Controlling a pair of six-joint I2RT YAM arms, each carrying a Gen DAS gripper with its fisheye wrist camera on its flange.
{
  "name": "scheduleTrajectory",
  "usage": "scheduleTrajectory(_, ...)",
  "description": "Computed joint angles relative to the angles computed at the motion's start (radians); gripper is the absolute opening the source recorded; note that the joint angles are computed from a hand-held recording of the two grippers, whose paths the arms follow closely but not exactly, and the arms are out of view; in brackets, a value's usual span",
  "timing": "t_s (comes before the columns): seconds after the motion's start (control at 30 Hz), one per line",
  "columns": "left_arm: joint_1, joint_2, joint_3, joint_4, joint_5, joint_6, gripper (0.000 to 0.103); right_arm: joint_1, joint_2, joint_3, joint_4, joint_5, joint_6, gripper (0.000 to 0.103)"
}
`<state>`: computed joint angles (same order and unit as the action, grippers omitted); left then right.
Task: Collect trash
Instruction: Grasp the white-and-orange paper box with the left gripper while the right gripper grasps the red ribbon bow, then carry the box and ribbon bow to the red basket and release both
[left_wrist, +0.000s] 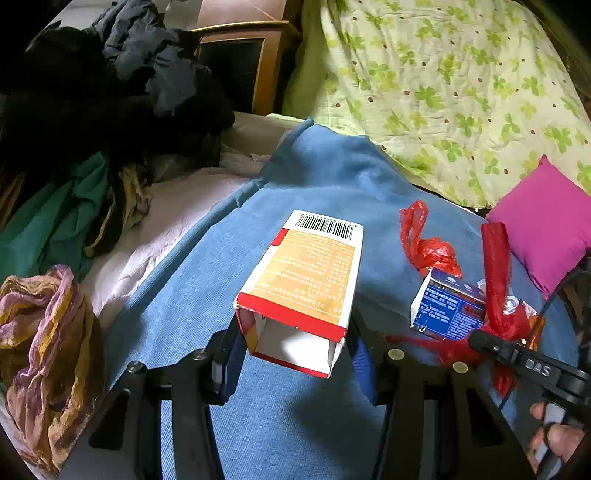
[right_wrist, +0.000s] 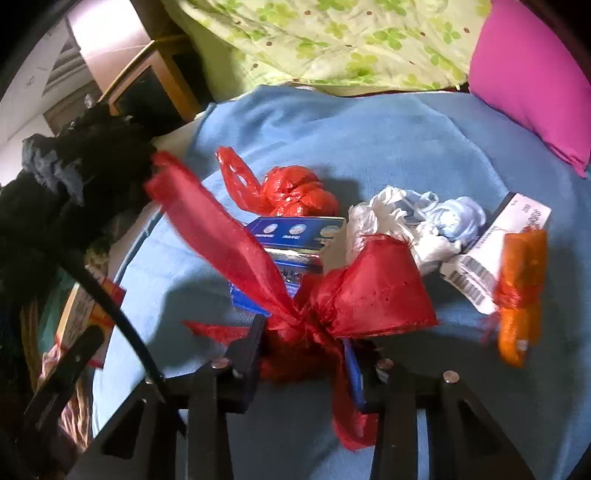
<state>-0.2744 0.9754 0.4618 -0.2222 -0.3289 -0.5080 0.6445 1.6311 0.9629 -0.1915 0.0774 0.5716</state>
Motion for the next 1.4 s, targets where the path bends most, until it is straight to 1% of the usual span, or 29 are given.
scheduleTrajectory(0.1, -0.019, -0.013, 0.0, -0.006, -0.027, 0.0, 0.053, 0.013, -0.072, -0.038, -0.028, 0.017, -0.02, 0.04)
scheduleTrajectory(0.3, -0.082, -0.038, 0.016, -0.043, -0.076, -0.021, 0.053, 0.047, -0.275, -0.151, -0.107, 0.076, -0.041, 0.04)
scheduleTrajectory(0.5, -0.25, -0.079, 0.056, -0.142, -0.169, -0.102, 0.053, 0.028, -0.418, -0.222, -0.188, 0.096, -0.039, 0.039)
scheduleTrajectory(0.73, -0.507, -0.079, 0.133, -0.259, -0.305, -0.228, 0.053, 0.019, -0.552, -0.251, -0.305, 0.153, -0.042, 0.04)
scheduleTrajectory(0.97, -0.709, -0.007, 0.189, -0.307, -0.393, -0.33, 0.053, 0.01, -0.654, -0.256, -0.423, 0.207, -0.061, 0.039)
scheduleTrajectory(1.07, -0.772, 0.012, 0.208, -0.326, -0.42, -0.362, 0.053, 0.024, -0.7, -0.246, -0.476, 0.243, -0.062, 0.038)
scheduleTrajectory(1.23, -0.836, 0.04, 0.244, -0.353, -0.456, -0.383, 0.053, 0.043, -0.763, -0.234, -0.538, 0.282, -0.058, 0.037)
scheduleTrajectory(1.4, -0.884, 0.086, 0.287, -0.371, -0.48, -0.395, 0.053, 0.019, -0.832, -0.248, -0.571, 0.282, -0.064, 0.036)
